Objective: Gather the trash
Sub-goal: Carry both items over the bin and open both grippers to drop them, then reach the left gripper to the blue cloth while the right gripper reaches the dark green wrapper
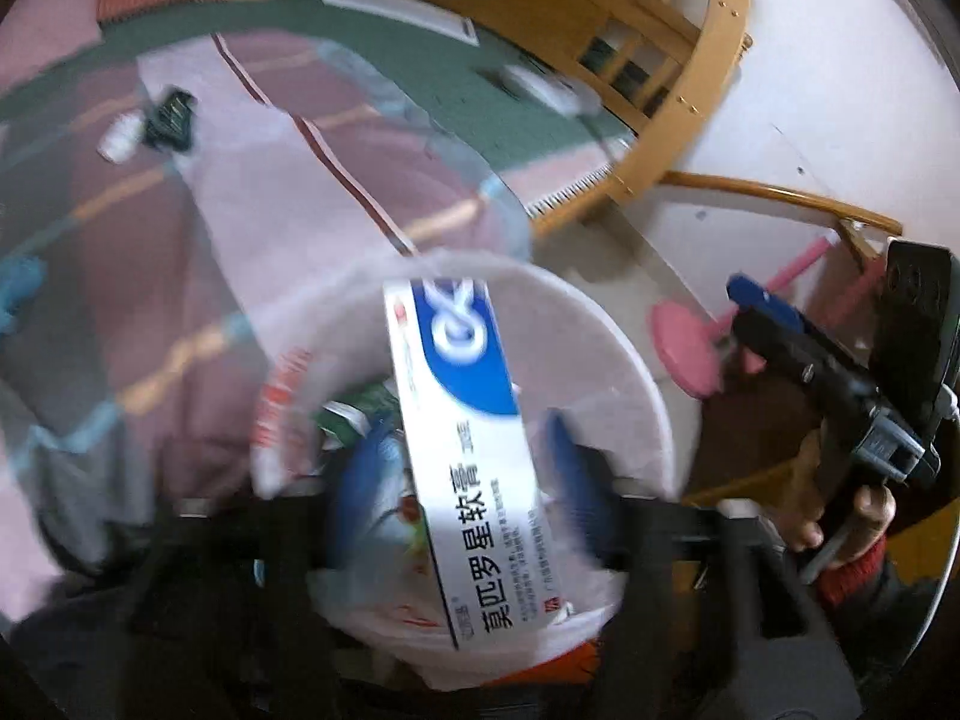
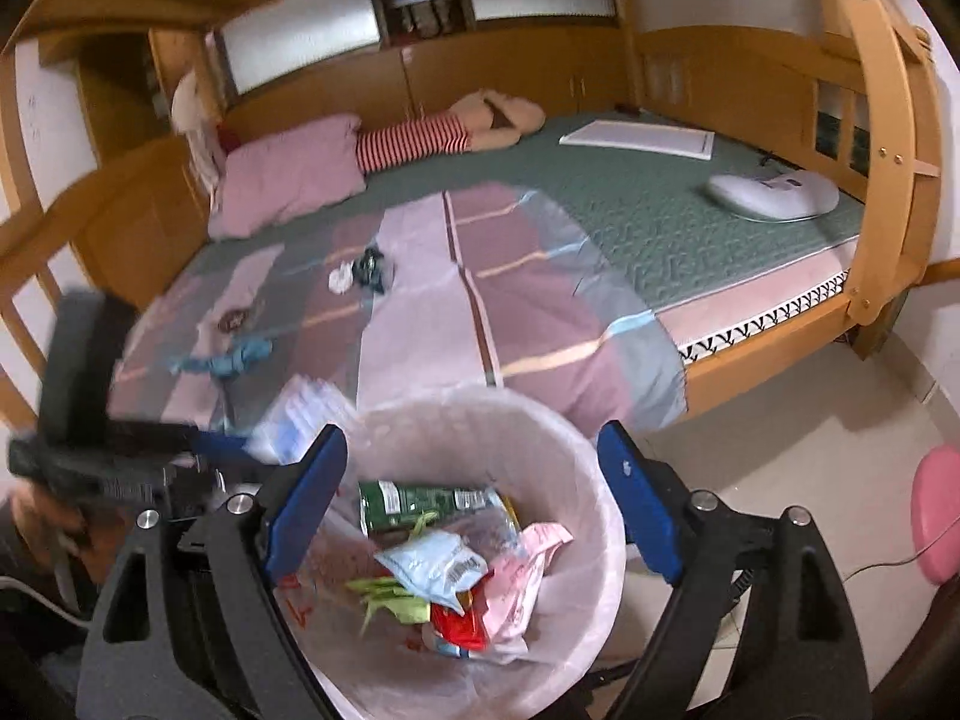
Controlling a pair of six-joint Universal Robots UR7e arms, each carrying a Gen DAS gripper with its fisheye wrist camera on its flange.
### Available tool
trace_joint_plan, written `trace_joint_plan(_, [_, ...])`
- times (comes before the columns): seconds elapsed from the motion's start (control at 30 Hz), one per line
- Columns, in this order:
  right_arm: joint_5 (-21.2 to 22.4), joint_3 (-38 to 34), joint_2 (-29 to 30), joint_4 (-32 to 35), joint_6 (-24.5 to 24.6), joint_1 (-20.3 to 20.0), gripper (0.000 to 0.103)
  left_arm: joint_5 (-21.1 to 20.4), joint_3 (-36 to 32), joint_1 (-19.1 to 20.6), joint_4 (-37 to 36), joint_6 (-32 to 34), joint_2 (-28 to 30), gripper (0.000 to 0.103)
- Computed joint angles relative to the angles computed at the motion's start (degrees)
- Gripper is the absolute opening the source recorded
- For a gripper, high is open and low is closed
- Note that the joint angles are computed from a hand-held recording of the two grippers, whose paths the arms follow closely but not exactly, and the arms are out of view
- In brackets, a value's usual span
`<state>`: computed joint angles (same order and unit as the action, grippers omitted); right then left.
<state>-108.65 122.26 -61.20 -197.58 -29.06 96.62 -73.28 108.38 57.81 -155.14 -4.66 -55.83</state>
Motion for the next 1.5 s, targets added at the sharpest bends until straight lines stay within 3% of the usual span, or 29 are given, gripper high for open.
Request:
trace_joint_plan(0.07, [0.09, -0.36, 0.30, -0.02, 0.20, -0.09, 0.085, -0.97, -0.48, 0.65, -0.03, -0.30, 0.61, 0.084])
trace_joint_plan(0.13, [-0.43, -1.32, 0.64, 1.21, 0.76, -0.10, 0.087, 1.28, -0.73, 0.92, -0.22, -0.41, 0.37, 0.085])
trace_joint_plan(0.27, [-1.45, -4.00, 2.23, 5.37, 3.38, 0.21, 0.087, 14.32, -0.63, 1.28, -3.71, 1.28, -2.14, 0.084])
trace_joint_plan(0.43, [-9.59, -13.04, 10.17, 10.07, 5.71, 2.63, 0.087, 33.66, -5.84, 5.23, -7.43, 6.15, -1.48, 0.084])
trace_joint_plan(0.5, [-11.09, -17.99, 14.71, 9.93, 4.64, 3.41, 0.087, 36.42, -9.33, 7.33, -5.93, 6.68, -0.60, 0.084])
trace_joint_plan(0.73, [-11.52, -39.95, 31.11, 13.61, -0.84, 6.10, 0.087, 33.21, -20.00, 13.95, 5.89, 7.90, 2.49, 0.084])
trace_joint_plan(0.8, [-12.01, -48.23, 37.54, 13.25, -6.35, 7.11, 0.087, 32.58, -20.80, 14.60, 6.62, 8.27, 2.91, 0.084])
trace_joint_plan(0.87, [-9.41, -55.00, 42.92, 13.41, -14.08, 7.46, 0.087, 30.46, -21.38, 15.43, 6.62, 8.16, 3.36, 0.084])
trace_joint_plan(0.93, [-10.01, -60.75, 47.60, 12.42, -20.77, 7.84, 0.087, 27.33, -21.81, 16.63, 6.49, 8.38, 3.65, 0.084])
trace_joint_plan(0.97, [-9.92, -64.58, 50.93, 10.71, -26.58, 7.92, 0.087, 26.18, -22.54, 17.23, 6.88, 8.56, 4.20, 0.084])
trace_joint_plan(1.1, [-11.09, -74.66, 59.01, 8.17, -38.76, 7.88, 0.088, 24.38, -22.55, 18.29, 5.97, 9.72, 5.13, 0.082])
trace_joint_plan(1.17, [-12.07, -79.38, 62.28, 9.99, -41.64, 7.54, 0.089, 25.50, -22.71, 18.52, 5.30, 10.56, 5.73, 0.076])
trace_joint_plan(1.27, [-13.16, -84.44, 65.34, 14.02, -42.33, 7.15, 0.089, 25.81, -22.96, 18.65, 4.70, 11.07, 5.59, 0.055])
trace_joint_plan(1.37, [-13.95, -87.72, 66.97, 19.04, -39.84, 6.93, 0.089, 21.64, -23.71, 19.79, 4.92, 9.27, 5.09, 0.031])
trace_joint_plan(1.4, [-13.92, -88.41, 67.21, 20.57, -38.72, 6.90, 0.089, 20.22, -24.14, 20.21, 5.55, 8.58, 5.15, 0.013])
trace_joint_plan(1.5, [-13.68, -88.68, 67.02, 22.52, -35.94, 7.05, 0.089, 18.56, -24.16, 20.78, 5.92, 7.12, 5.19, 0.010])
